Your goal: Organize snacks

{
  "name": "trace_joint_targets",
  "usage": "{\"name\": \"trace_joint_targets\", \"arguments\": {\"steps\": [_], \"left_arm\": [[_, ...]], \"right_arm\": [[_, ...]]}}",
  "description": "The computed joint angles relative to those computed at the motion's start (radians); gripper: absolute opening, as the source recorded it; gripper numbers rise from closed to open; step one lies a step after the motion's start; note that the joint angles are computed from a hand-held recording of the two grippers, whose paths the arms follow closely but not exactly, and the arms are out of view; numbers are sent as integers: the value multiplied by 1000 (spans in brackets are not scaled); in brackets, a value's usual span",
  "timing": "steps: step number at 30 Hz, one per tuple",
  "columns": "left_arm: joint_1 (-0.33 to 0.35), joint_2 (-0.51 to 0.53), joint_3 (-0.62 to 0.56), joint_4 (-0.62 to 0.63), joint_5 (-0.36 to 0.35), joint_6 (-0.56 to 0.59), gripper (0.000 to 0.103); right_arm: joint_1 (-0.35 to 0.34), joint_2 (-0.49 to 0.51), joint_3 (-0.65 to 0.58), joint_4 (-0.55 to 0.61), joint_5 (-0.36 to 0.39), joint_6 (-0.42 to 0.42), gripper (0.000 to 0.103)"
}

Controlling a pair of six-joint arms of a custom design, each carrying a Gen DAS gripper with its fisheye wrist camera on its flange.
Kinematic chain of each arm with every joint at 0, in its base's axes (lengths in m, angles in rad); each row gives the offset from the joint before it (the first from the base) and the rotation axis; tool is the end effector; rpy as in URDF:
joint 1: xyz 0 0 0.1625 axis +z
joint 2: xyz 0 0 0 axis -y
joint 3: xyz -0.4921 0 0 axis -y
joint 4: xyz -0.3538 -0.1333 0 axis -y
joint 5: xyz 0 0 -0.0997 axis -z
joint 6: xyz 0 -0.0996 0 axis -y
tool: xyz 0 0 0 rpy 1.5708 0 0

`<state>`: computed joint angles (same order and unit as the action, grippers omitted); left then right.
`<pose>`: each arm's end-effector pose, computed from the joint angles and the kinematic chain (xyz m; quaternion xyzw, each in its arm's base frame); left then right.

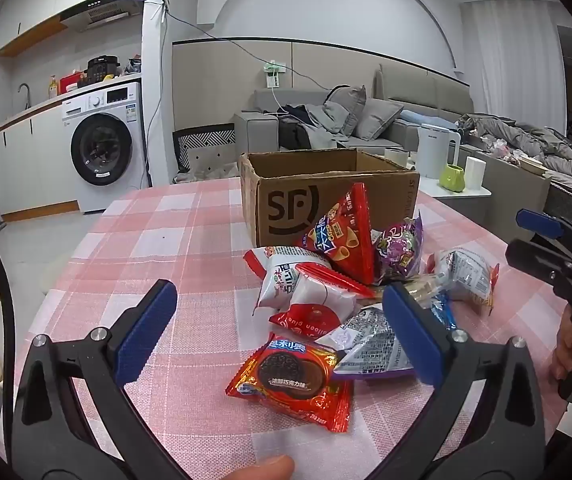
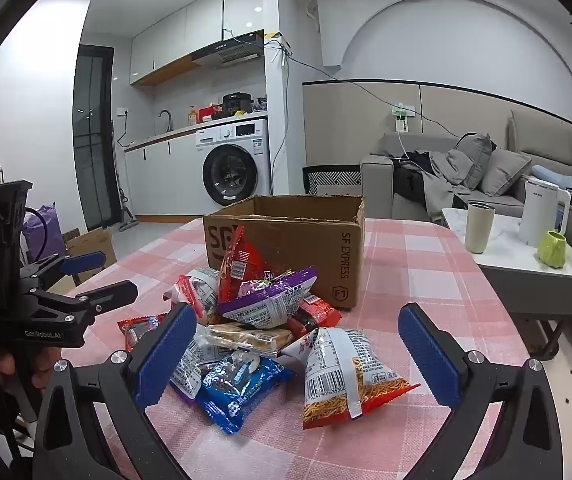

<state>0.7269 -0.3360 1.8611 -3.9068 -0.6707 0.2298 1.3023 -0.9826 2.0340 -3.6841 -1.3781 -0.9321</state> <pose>-0.3036 -0.5529 0.0010 0.2757 0.7988 -0.4594 0.2737 -0.0076 -0.6022 0.3042 0.3257 -0.7956 0.4628 0.2163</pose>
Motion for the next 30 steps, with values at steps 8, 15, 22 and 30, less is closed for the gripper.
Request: {"name": "trace_joint_targets", "arguments": {"steps": [8,15,22,30], "left_arm": [[1,2,-2,-8,0,7,103],[0,3,-2,-4,-7,4,103],[1,2,-2,-3,-5,1,103],[-2,0,1,-1,-2,-5,103]], "right_arm": [[1,-3,0,9,-3,4,103],[1,-3,1,7,-3,4,103],[1,-3,1,8,-2,4,103],[1,-3,1,8,-2,4,103]]}}
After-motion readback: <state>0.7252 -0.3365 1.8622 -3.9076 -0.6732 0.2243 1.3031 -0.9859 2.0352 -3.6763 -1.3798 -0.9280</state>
